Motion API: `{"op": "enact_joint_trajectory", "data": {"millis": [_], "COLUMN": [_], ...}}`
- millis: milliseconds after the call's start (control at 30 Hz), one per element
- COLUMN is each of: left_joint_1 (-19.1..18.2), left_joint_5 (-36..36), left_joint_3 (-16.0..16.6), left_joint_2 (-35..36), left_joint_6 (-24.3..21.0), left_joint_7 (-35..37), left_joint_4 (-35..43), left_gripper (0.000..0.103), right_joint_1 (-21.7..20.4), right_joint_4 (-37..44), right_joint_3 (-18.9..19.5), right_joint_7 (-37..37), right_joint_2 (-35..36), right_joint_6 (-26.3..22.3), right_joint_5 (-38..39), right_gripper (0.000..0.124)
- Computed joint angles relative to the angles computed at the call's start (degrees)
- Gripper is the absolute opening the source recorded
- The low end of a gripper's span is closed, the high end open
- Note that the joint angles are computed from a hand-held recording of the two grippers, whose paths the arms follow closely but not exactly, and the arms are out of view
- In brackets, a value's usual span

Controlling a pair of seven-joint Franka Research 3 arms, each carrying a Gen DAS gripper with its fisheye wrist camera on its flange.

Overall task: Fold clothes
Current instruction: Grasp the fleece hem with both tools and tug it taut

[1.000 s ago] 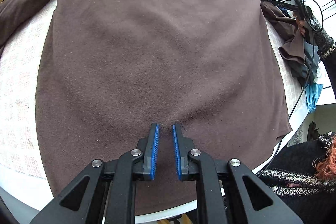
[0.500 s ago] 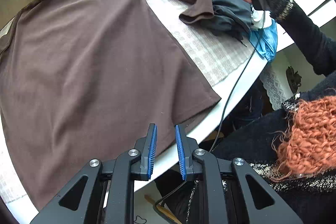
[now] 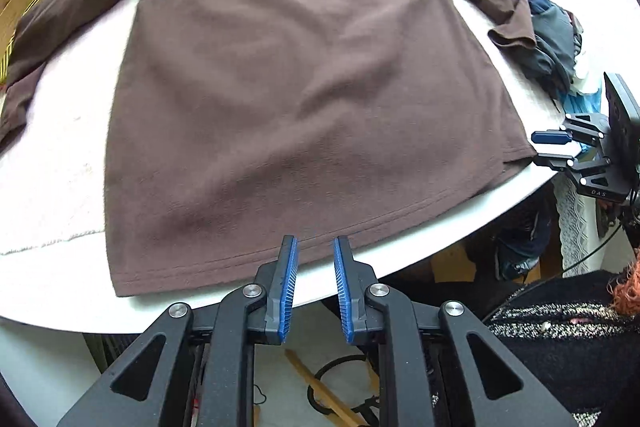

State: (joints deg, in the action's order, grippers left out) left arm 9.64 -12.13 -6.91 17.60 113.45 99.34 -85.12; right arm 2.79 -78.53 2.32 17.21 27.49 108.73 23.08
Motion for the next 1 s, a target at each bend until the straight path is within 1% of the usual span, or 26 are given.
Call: {"op": "enact_joint_trajectory", "data": {"millis": [133,167,200,233,267,333,567,633,700,733,800,900,1000], "left_joint_1": [1.0,1.2,1.4,1.5,1.6,1.8,2.7,3.2,3.9,4.3,5.0,5.1,5.8], "left_joint_5": [-0.4,-0.6,-0.7,-0.6,-0.6,-0.7,-1.3,-1.1,-1.7,-2.4,-3.2,-2.0,-2.5], "left_joint_3": [0.7,0.7,0.8,0.9,1.0,1.1,1.6,2.3,2.9,3.0,3.3,3.6,3.7], "left_joint_2": [-1.3,-1.5,-1.6,-1.4,-1.3,-1.0,-2.7,-3.3,-3.9,-4.1,-4.2,-3.7,-3.7], "left_joint_6": [0.9,1.3,1.5,1.3,1.1,0.8,1.3,2.2,3.3,3.8,4.5,5.3,5.9], "left_joint_7": [0.3,0.8,1.3,1.3,1.3,1.2,3.0,2.1,1.0,0.8,0.5,-0.5,-0.9], "left_joint_4": [-2.4,-3.0,-3.3,-3.2,-3.2,-3.2,-5.7,-6.5,-7.3,-7.7,-8.2,-8.2,-8.4], "left_gripper": [0.018,0.018,0.019,0.019,0.019,0.019,0.019,0.022,0.022,0.023,0.028,0.029,0.033], "right_joint_1": [1.5,1.3,1.1,0.9,0.3,-0.8,-2.2,-2.4,-3.6,-4.3,-2.0,-1.8,-1.4], "right_joint_4": [-3.4,-2.5,-1.7,-0.9,-0.3,0.8,0.0,0.7,2.4,4.3,6.3,8.1,4.5], "right_joint_3": [-0.2,-0.2,-0.2,-0.2,-0.1,0.0,-1.2,-0.8,0.0,0.3,-1.0,-0.9,-0.4], "right_joint_7": [-0.4,0.6,1.6,2.5,3.4,5.2,12.0,12.7,14.2,15.1,18.4,20.1,17.2], "right_joint_2": [-0.7,-0.2,0.4,1.0,1.0,1.1,1.2,1.4,1.9,2.9,5.1,6.6,4.1], "right_joint_6": [5.3,4.6,4.0,3.4,3.0,2.2,1.6,1.5,1.0,-0.5,-0.7,-2.7,0.5], "right_joint_5": [-1.9,-1.5,-1.1,-0.8,0.3,2.2,2.2,2.8,5.9,7.4,2.5,0.4,-0.4], "right_gripper": [0.028,0.027,0.024,0.009,0.007,0.006,0.006,0.006,0.006,0.006,0.006,0.006,0.006]}}
